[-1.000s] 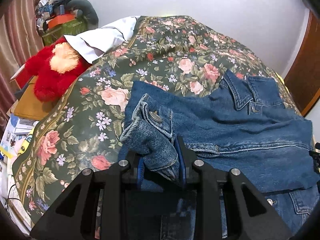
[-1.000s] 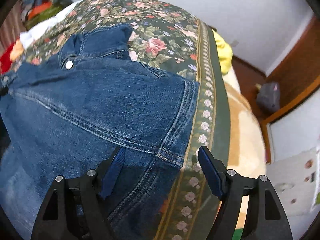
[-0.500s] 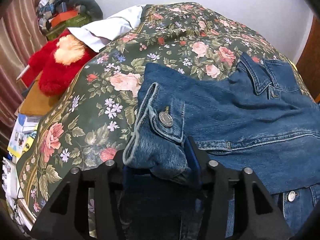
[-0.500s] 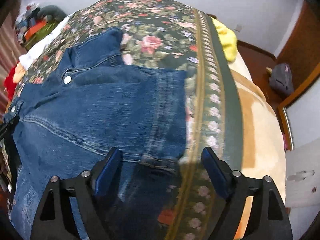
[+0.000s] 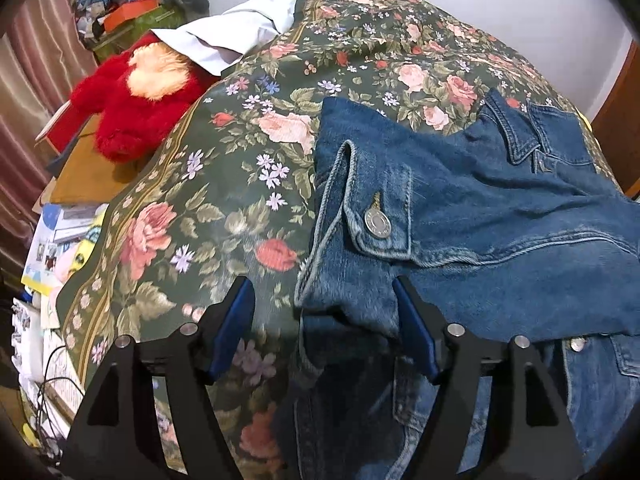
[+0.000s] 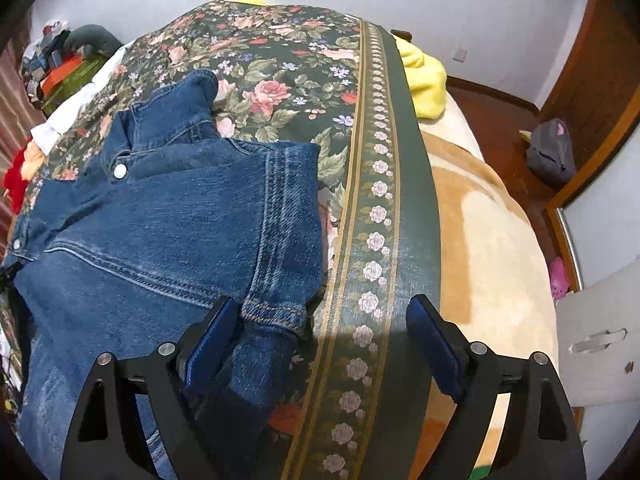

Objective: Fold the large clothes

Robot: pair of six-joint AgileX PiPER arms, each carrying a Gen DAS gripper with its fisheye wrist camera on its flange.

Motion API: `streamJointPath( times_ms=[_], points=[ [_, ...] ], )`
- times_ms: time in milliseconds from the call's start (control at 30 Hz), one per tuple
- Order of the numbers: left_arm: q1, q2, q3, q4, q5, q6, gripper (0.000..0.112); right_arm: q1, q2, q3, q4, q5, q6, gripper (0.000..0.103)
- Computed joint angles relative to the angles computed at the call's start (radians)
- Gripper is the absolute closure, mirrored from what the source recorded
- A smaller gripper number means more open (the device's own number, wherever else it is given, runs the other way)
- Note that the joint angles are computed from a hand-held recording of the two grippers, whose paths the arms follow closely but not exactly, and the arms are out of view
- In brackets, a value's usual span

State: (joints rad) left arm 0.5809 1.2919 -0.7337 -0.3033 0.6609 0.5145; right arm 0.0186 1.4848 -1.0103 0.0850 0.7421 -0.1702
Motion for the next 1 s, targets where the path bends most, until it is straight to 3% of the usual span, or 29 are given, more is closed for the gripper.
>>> streamJointPath(
  times_ms=[233,367,567,767,867,933,1000],
  points=[
    [-0.015,-0.101,-0.064,0.093,0.084,-0.043,0.038,-0.107,-0.053,-0.054,0.214,0.125,-0.161,0.017],
    [0.034,-0.085,-0.114,0.009,0.090,0.042,0.029,-0.143,-0.058,-0.091,0.322,0.164,-0.241,0.017],
    [0.011,0.161,-0.276,-0.003,0.100,-0.021,0.029,-0.135,0.072,-0.176,0.386,0.181,-0.225,0.017],
    [-0.008,0.369,-0.425,-0.028,0.114,-0.070,0.029,-0.127,0.227,-0.269,0.455,0.208,-0.224,0.034],
    [-0.021,0.443,-0.482,-0.032,0.105,-0.080,0.031,-0.098,0.277,-0.290,0.433,0.167,-0.198,0.041],
    [-0.047,0.472,-0.506,-0.011,0.068,-0.112,0.039,-0.101,0.333,-0.311,0.470,0.177,-0.193,0.041],
    [-0.060,0.518,-0.551,-0.036,0.093,-0.113,0.048,-0.106,0.357,-0.317,0.505,0.168,-0.204,0.042]
  ],
)
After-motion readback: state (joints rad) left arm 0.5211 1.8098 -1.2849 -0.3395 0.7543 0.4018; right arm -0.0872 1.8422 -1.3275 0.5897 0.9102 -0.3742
